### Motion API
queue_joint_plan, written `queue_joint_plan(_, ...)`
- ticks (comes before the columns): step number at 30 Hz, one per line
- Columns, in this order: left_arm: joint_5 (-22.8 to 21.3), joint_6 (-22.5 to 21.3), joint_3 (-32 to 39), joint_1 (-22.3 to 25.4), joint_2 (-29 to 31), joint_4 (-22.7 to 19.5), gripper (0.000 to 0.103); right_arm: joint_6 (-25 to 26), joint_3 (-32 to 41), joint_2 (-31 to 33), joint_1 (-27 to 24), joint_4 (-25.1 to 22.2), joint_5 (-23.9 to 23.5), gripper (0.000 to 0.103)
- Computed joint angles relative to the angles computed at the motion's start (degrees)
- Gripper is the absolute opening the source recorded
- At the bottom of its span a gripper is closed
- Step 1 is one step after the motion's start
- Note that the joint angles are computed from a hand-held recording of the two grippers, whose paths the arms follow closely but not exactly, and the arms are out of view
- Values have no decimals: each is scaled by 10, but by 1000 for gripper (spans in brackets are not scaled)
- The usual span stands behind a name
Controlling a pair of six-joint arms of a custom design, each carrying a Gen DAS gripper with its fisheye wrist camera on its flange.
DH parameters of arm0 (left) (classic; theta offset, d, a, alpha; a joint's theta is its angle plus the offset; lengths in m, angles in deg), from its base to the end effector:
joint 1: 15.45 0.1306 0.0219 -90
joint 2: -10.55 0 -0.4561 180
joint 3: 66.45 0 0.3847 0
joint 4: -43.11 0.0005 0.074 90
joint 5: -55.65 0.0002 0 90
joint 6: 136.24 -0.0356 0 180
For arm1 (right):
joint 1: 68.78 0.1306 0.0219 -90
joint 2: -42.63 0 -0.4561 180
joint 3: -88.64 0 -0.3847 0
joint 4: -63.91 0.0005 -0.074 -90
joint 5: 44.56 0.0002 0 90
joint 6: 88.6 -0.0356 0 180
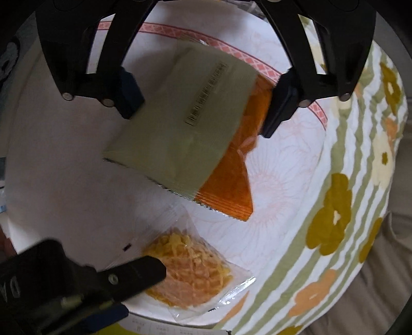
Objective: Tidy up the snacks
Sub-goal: 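Grasp the orange-and-cream bag with the left gripper while the right grasps the waffle packet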
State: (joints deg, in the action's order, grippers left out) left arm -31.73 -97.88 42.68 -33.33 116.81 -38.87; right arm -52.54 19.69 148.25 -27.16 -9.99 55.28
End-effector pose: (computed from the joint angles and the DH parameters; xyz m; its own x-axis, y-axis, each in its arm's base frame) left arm 0.5269 -0.1722 0.4801 -0.3331 0.9305 -0.1524 0.9283 0.3520 0.1203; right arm 0.4286 0.3720 0.5047 -0.9005 0.2654 -0.3445 0.2046 0.9576 0.2031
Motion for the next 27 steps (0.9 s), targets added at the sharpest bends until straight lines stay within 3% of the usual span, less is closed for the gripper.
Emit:
queue_joint_plan(2,16,-1,5,3,3,-6,72,-1,-2,1,-3,4,-4,100)
queue_joint_plan(9,28,32,2,8,-1,-8,66,-9,-3,5,-11,15,-14,100)
queue_joint_plan(18,48,152,5,41,-9,-20,65,-13,17,31,-12,31,-12,100)
queue_joint_plan(27,63,264,14,82,-20,-20,65,19,72,83,0,-35,49,99)
